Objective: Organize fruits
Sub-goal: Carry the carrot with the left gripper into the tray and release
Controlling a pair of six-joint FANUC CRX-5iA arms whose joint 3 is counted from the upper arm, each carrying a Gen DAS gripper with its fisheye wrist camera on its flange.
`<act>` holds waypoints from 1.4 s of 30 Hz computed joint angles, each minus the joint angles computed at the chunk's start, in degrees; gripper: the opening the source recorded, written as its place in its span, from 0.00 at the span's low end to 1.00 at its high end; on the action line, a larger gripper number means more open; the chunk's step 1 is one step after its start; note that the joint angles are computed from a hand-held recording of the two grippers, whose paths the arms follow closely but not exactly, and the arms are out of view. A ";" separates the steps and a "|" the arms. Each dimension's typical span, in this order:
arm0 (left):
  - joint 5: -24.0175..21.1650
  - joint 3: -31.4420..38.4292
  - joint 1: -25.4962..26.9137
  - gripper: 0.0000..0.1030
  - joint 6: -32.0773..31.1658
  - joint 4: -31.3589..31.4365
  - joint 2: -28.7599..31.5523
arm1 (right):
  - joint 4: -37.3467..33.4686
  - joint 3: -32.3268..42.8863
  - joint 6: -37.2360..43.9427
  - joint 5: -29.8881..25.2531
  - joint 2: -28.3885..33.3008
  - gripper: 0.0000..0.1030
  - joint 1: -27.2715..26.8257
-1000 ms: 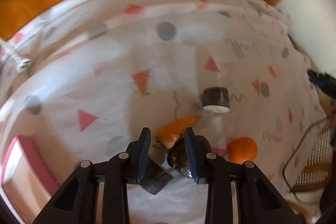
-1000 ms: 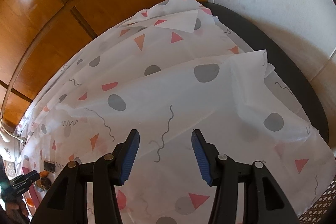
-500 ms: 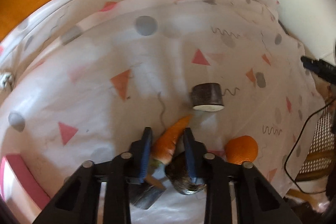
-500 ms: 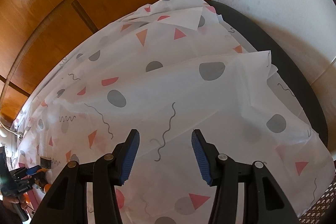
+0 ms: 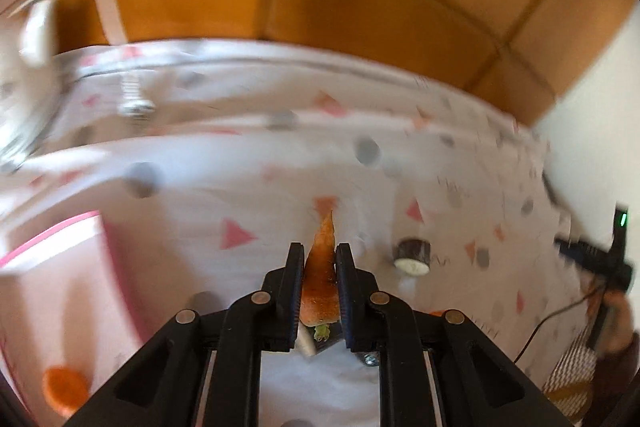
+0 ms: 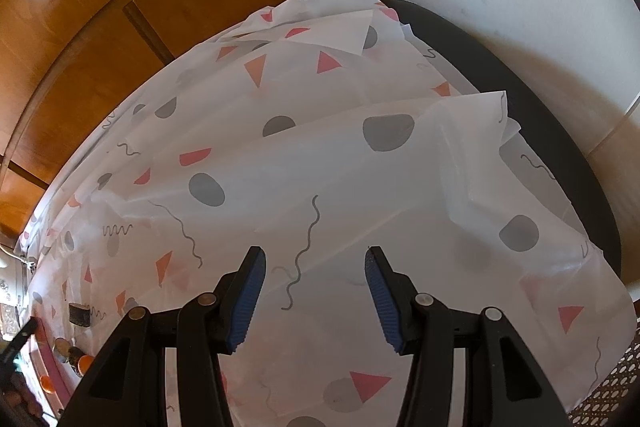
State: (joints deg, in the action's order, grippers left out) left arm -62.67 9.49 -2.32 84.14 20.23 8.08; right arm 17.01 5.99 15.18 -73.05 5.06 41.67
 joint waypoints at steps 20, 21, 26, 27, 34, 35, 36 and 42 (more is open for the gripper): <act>0.69 -18.71 14.98 0.15 15.88 -9.77 -20.55 | 1.26 -0.43 -1.61 -1.39 -0.13 0.51 0.51; 0.91 -19.46 14.82 0.15 15.89 -10.10 -21.31 | 1.29 -0.44 -1.65 -1.47 -0.13 0.51 0.50; 1.14 -21.89 14.23 0.16 16.61 -11.68 -23.94 | 1.51 -0.70 -2.28 -1.57 -0.32 0.51 0.56; 1.13 -21.97 13.73 0.16 17.30 -12.90 -24.22 | 1.56 -0.76 -2.43 -1.56 -0.37 0.51 0.64; 2.45 -23.67 12.50 0.16 19.81 -16.12 -25.69 | 1.56 -0.66 -2.32 -1.88 -0.30 0.51 1.13; 2.49 -23.56 12.20 0.16 20.14 -16.62 -25.71 | 1.59 -0.58 -2.26 -2.07 -0.21 0.51 1.15; 2.58 -23.35 11.70 0.16 20.71 -17.56 -25.70 | 1.65 -0.51 -2.22 -2.25 -0.14 0.51 1.19; 3.69 -23.47 8.98 0.16 24.16 -21.42 -26.22 | 1.87 -0.05 -2.03 -3.51 0.40 0.51 1.35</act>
State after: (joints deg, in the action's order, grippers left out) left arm -58.99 -13.98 6.66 108.30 -1.19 -18.13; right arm 18.89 5.94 13.16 -76.56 5.46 43.03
